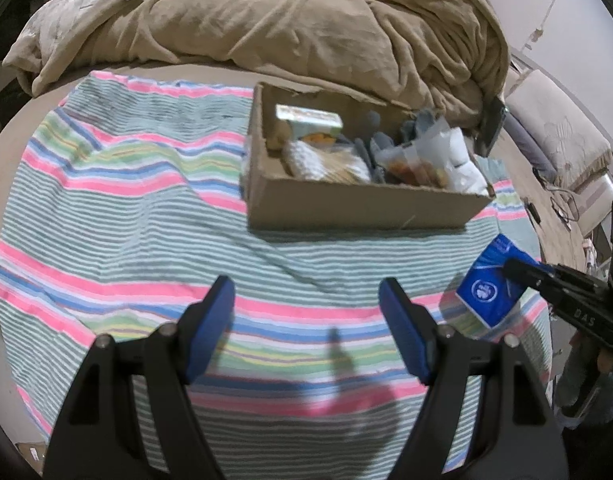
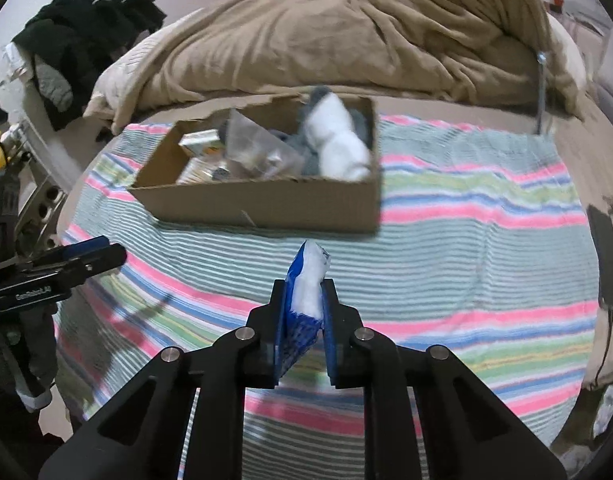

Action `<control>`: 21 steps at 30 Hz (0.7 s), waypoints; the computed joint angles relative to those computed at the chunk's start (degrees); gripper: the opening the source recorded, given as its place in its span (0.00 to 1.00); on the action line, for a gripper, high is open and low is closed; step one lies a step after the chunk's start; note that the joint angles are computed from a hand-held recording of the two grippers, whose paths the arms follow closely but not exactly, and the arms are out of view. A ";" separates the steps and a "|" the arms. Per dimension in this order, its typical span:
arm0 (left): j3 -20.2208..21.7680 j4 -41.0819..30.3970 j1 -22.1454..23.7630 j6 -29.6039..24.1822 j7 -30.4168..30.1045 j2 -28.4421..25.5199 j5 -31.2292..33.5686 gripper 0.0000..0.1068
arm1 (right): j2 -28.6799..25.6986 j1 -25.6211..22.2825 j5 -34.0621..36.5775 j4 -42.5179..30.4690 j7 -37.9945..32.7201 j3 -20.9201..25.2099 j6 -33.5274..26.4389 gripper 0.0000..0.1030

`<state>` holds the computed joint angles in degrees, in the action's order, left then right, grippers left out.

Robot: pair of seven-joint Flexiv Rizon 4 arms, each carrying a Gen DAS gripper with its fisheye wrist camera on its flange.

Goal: Organize objects
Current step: 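Carry the blue tissue pack over the box with the right tool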

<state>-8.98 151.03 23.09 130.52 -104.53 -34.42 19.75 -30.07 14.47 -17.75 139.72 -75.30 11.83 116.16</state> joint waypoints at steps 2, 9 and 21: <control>-0.09 0.13 1.08 0.20 -0.15 0.19 0.66 0.71 | 0.40 0.17 -0.37 -0.29 -0.04 0.34 -0.35 0.16; -0.20 -0.01 4.02 0.86 -0.37 0.61 2.59 0.71 | 1.94 2.66 -0.24 -1.57 -0.57 0.56 -0.42 0.16; -0.51 -0.64 8.36 1.20 -0.36 2.21 5.43 0.71 | 2.06 5.35 -1.47 -5.55 -1.23 1.73 -0.94 0.16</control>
